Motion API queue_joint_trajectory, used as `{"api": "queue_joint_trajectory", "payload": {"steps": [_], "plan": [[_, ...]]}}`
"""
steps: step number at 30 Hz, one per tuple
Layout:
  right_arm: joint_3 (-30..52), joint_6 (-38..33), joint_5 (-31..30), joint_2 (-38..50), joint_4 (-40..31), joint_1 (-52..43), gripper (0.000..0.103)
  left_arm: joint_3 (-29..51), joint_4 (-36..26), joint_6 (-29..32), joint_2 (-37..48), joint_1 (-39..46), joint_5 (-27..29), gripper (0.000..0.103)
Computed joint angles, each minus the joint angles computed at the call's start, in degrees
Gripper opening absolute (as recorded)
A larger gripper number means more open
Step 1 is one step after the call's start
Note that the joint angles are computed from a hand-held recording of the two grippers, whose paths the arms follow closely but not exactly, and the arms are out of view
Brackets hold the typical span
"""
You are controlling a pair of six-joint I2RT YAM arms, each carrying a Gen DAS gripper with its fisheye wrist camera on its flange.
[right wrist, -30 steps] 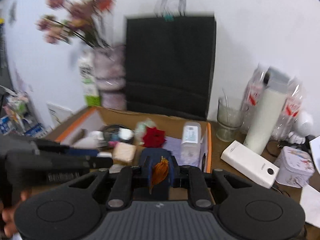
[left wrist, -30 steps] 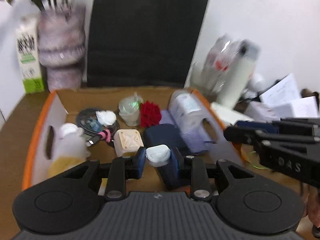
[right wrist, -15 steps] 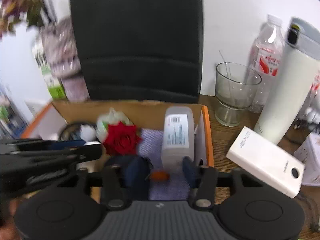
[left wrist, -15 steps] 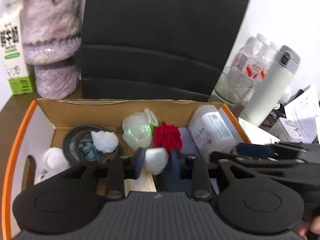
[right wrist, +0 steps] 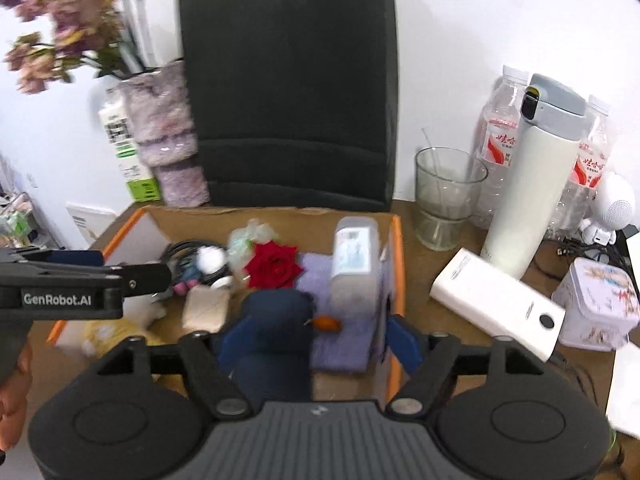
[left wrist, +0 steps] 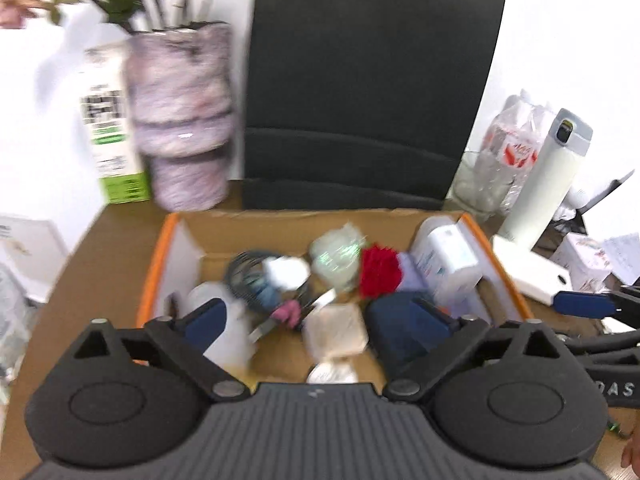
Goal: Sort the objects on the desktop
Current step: 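Withdraw both tools from the box back over the table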
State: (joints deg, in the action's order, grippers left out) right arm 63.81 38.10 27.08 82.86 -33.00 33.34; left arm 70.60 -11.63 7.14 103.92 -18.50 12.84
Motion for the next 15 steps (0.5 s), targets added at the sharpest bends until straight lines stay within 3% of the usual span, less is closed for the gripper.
{"api": "queue_joint_trajectory", "payload": {"steps": [4,8,12,15], "plan": [[-4.98,8.92,10.78,-2.80,-1.04,11.74,0.079,-18.19,7.73,2.45,-13.28,2.58,-1.98,0.103],[-8.58,27.94,23.17,-1.95,-8.59,28.94,0.083,-39.61,14.87,6.48,-29.97,8.83,2.81,0.103],[-5.93,54.89,28.01,7.21,-23.20,46.34,0.086,-55.51,10.70,15.05,-46.11,21.91,15.84,0.103],[-1.91,70.83,26.64,15.62,-30.32,55.96,0.087,-63.60,2.33,24.82,-57.71,34.53,23.52,0.103]]}}
